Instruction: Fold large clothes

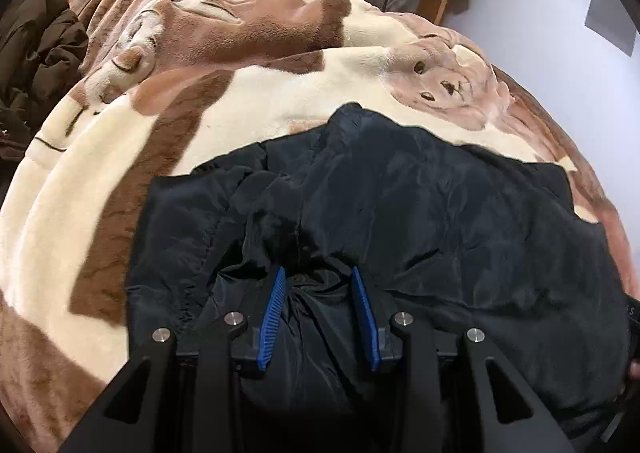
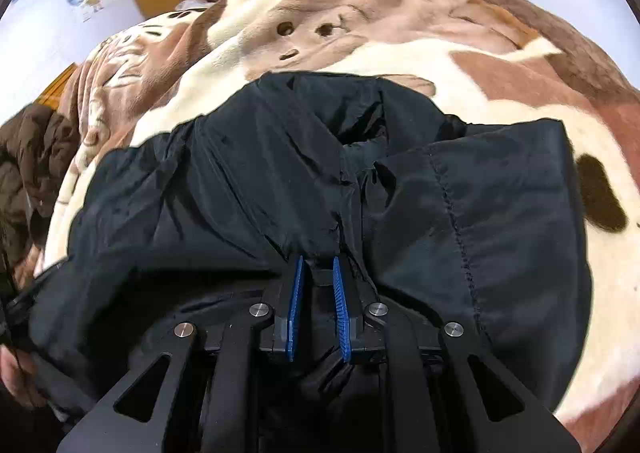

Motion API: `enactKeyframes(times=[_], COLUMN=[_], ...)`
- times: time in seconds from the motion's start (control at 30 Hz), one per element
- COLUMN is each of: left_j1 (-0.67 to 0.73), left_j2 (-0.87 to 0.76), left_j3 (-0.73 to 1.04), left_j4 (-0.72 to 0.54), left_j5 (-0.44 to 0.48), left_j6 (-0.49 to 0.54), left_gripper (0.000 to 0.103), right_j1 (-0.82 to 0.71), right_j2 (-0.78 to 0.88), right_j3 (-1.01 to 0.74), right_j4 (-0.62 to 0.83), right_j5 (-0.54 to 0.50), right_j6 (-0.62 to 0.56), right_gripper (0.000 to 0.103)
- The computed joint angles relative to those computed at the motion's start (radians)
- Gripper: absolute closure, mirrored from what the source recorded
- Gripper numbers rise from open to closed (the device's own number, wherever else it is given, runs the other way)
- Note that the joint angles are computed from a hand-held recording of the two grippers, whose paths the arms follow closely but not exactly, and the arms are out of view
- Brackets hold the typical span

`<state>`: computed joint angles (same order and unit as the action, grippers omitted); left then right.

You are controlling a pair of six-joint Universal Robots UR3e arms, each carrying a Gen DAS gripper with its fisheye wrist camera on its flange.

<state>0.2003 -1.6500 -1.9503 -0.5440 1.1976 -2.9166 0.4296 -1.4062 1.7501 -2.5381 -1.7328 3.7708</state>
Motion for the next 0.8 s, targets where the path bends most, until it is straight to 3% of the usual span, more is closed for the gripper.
enactKeyframes(times=[0.07,0.17,0.27,0.4,0.47,0.57,0.67,0.8], left_j1=[0.036,0.134,0.193,0.109,0.089,0.075,0.074,0.206], left_j2=[0.071,0.239,0.369,0.336,0.282,0.234,0.3,0.557], left_j3=[-0.006,-0.091,-0.167,-0.239,-0.271,-0.235,-0.194,-0.245], left_j4=[-0.062,-0.131,-0.254,-0.214,-0.141,-0.144,-0.245,-0.536], left_j5=[-0.056,-0.201,-0.309,-0.228,-0.207,-0.197,-0.176,-0.328], left_j6=[0.009,0.064,0.137,0.148,0.132,0.106,0.125,0.288], left_gripper=[0.067,0.067,0.067,0.067,0.067,0.067,0.067,0.067], right_j1=[0.04,0.113,0.166,0.159,0.154,0.151,0.166,0.236], right_j2=[-0.021,-0.048,0.041,0.185,0.215,0.218,0.156,0.043], right_j3=[-0.049,-0.066,-0.141,-0.166,-0.129,-0.164,-0.214,-0.102], right_j4=[0.017,-0.081,-0.089,-0.058,-0.128,-0.072,0.033,-0.057], right_j5=[-0.045,-0.044,0.015,0.064,0.061,0.061,0.043,0.036], right_j6=[0.008,-0.02,-0.065,-0.06,-0.062,-0.067,-0.047,-0.029], right_gripper=[0.086,0.086,0.086,0.086,0.088,0.089,0.087,0.086])
